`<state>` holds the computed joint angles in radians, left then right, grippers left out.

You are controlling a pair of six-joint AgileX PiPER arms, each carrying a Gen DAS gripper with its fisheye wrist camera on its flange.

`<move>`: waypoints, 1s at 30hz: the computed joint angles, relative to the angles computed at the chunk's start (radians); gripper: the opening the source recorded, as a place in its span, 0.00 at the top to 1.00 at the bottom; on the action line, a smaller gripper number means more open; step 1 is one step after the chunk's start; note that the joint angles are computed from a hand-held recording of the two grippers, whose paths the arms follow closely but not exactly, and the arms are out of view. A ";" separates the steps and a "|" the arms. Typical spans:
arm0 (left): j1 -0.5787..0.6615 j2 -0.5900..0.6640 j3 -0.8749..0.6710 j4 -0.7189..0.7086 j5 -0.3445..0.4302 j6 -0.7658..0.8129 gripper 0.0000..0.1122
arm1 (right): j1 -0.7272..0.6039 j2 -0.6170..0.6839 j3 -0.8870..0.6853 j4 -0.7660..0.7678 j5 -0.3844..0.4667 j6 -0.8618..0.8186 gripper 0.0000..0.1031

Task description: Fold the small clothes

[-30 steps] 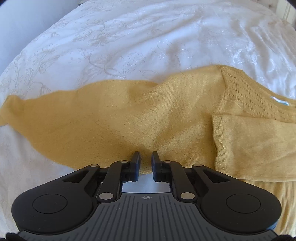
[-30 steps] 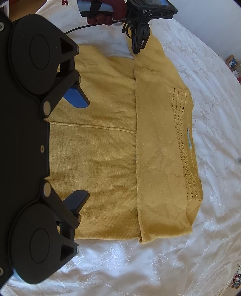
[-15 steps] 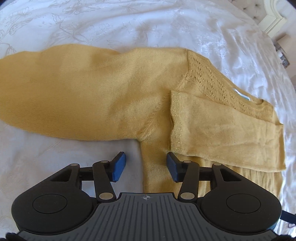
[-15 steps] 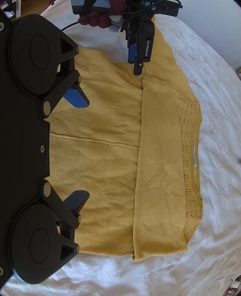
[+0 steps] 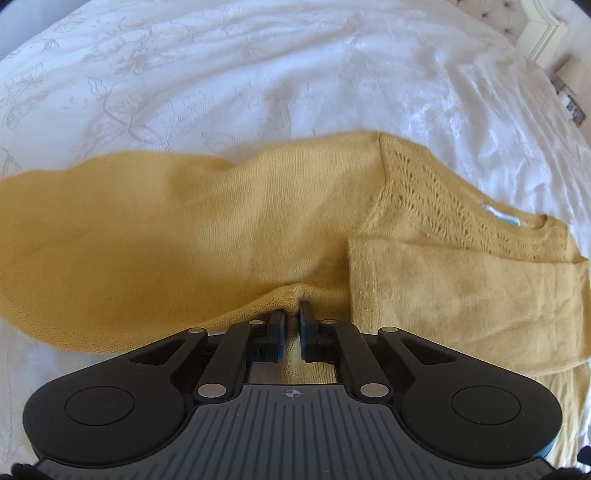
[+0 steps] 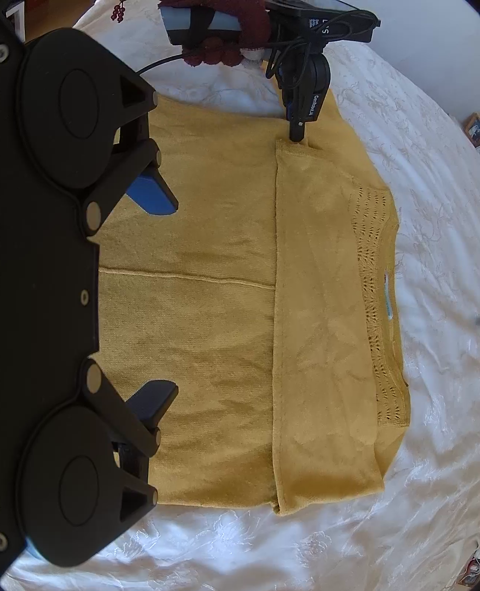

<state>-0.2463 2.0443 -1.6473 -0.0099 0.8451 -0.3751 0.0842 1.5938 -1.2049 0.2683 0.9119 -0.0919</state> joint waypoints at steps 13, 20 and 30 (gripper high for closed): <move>0.264 -0.309 0.315 -0.154 -0.128 0.122 0.49 | 0.066 0.066 -0.088 0.018 0.011 0.001 0.03; 0.497 -0.247 0.178 -0.021 -0.049 0.040 0.47 | 0.120 0.116 -0.150 0.014 0.016 0.088 0.02; 0.667 -0.056 -0.147 0.031 0.057 0.245 0.47 | 0.218 0.194 -0.265 -0.046 0.053 0.221 0.02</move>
<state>0.4208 1.9884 -1.7944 0.0212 0.9023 -0.1306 0.3020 1.7876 -1.4700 0.2224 0.9648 0.1294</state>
